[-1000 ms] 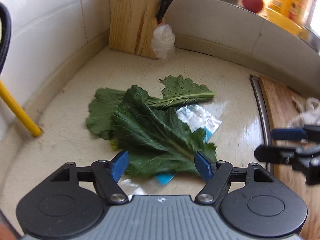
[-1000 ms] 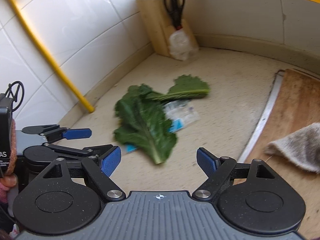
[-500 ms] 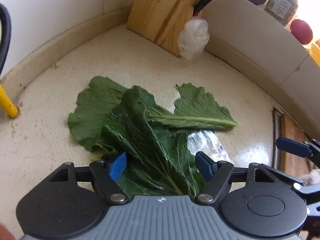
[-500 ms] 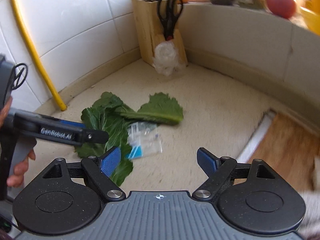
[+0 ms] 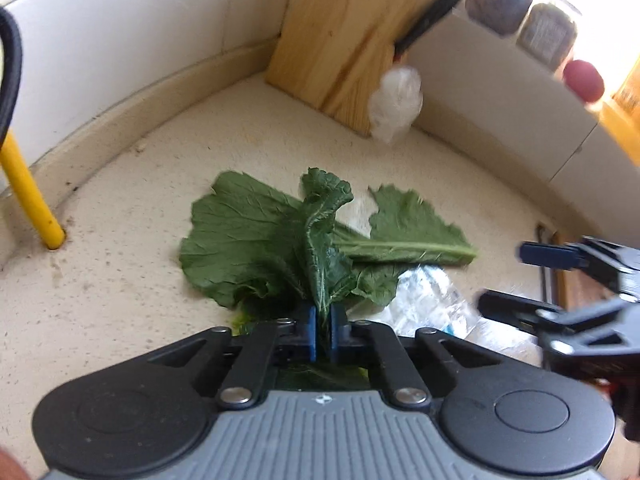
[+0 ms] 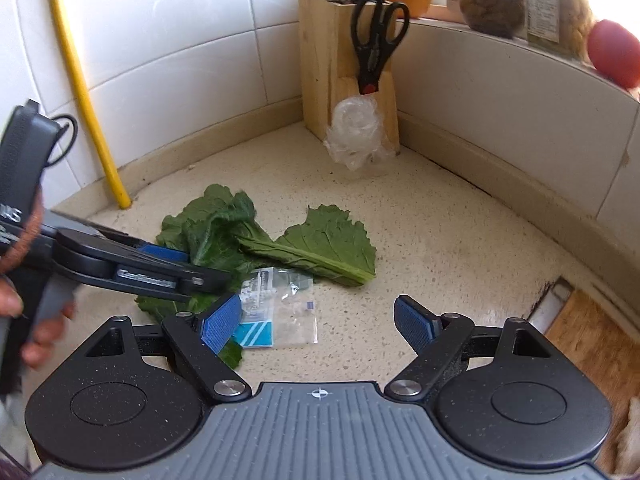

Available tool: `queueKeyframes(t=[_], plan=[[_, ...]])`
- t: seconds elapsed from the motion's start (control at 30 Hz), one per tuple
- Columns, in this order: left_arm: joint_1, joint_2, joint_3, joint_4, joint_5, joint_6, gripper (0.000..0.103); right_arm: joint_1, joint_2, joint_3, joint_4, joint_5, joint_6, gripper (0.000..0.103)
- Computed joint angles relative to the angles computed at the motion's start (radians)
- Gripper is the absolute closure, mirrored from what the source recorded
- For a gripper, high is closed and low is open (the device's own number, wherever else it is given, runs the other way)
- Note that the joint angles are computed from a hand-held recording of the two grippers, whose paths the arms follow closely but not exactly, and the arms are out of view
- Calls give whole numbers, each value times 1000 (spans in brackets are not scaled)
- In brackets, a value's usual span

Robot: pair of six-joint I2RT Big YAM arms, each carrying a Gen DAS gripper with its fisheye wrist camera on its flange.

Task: Collect trash
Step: 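Lower the left gripper onto the green leaves while the right gripper approaches another leaf, then close the left gripper on a leaf stem while the right gripper grasps another leaf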

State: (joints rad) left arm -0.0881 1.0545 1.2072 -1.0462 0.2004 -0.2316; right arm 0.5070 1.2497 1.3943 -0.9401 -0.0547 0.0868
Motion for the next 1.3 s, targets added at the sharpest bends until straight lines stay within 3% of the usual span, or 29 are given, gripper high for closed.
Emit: queueKeyframes(t=[0.33,0.5,0.57,0.63,0.73,0.8,0.87,1.1,1.3], plan=[[126,-78,-12,-19,64,11,99,7,176,149,-20,-31,-167,15],[164,-85,-26,-48,96,23,99,15,297,262,-86,-143,-189,15],[171,-83,-32,-49,104,19,99,32,340,297,-122,-125,-208,15],[173,-85,-37,-51,111,16,99,50,348,295,-91,-70,-218,15],[164,-88,-41,-49,100,31,99,45,375,349,-132,-56,-169,28],[163,-85,-42,-49,100,40,99,26,380,369,-157,-61,-137,52],[171,-85,-41,-52,110,44,99,6,370,363,-166,-63,-106,64],[191,-66,-31,-70,158,45,99,-64,246,234,-130,-158,33,70],[158,-59,-28,-51,192,71,99,-147,167,158,-69,-299,175,74]])
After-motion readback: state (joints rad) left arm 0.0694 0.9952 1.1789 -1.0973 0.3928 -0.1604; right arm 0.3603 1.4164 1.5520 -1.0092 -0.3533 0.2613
